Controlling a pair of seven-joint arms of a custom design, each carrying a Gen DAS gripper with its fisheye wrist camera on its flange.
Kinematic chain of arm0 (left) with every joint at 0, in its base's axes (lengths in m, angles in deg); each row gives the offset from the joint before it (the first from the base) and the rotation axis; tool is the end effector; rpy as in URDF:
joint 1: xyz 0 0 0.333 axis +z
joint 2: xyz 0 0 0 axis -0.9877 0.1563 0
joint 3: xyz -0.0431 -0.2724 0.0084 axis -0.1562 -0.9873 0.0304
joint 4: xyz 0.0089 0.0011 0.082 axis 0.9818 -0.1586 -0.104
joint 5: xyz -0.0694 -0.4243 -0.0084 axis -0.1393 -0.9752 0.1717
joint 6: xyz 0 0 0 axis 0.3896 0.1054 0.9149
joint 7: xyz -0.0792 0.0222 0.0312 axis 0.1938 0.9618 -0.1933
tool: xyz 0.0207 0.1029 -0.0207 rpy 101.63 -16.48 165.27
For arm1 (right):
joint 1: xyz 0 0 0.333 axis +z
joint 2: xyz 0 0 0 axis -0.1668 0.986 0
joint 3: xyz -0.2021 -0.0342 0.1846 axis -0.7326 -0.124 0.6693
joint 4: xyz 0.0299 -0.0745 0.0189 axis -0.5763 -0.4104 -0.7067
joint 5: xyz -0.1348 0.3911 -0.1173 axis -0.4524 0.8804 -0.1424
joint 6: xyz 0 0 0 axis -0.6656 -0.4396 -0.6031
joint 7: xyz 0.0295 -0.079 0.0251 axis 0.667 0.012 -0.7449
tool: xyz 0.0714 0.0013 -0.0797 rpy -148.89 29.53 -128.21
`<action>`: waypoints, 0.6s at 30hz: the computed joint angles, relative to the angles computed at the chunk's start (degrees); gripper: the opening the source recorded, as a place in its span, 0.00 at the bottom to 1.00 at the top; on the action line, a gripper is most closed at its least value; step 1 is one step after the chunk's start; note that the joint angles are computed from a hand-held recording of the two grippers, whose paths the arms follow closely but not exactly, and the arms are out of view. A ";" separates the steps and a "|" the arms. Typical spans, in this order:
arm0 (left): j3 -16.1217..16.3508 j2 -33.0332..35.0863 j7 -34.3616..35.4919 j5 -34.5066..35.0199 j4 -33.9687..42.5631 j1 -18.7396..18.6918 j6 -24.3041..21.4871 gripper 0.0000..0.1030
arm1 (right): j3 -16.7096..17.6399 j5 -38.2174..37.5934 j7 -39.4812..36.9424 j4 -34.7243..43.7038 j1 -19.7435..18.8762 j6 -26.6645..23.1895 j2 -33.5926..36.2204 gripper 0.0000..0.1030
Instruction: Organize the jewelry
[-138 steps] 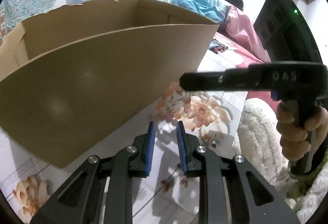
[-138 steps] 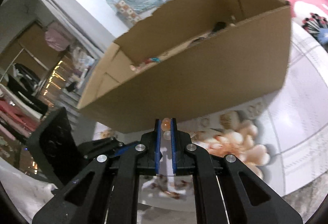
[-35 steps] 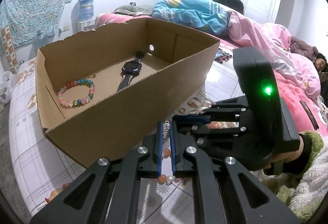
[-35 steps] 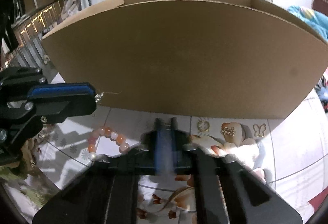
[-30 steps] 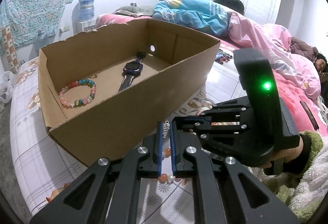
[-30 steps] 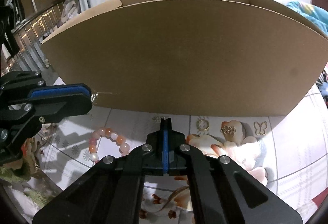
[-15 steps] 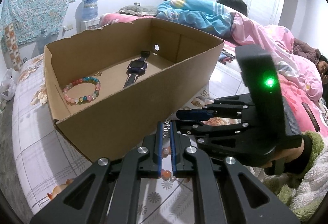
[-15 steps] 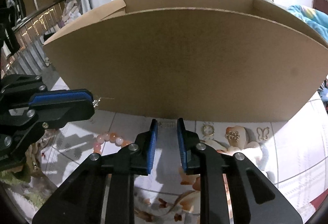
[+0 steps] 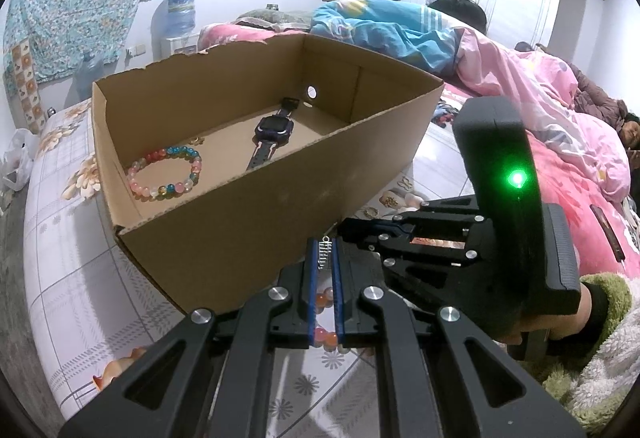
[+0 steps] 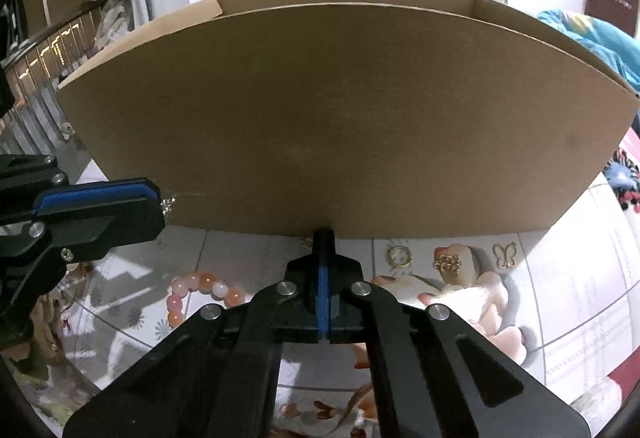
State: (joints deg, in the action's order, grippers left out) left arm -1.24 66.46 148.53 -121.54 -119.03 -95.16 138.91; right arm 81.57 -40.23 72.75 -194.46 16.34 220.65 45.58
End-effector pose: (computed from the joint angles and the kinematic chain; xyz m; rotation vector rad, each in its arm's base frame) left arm 0.4925 -0.2078 0.5404 -0.9475 2.6052 -1.2122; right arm 0.5099 0.3660 0.5052 -1.7829 1.7948 -0.6125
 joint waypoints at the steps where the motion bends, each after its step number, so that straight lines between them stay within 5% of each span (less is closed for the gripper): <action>1: 0.00 -0.02 -0.02 0.00 -0.04 0.00 0.04 0.06 | -0.06 0.26 -0.12 -0.30 -0.03 0.27 -0.24 0.00; 18: 0.26 -0.98 -0.18 0.11 -0.82 0.16 0.34 0.06 | -1.39 6.97 -3.03 -8.12 -1.70 6.40 -6.83 0.00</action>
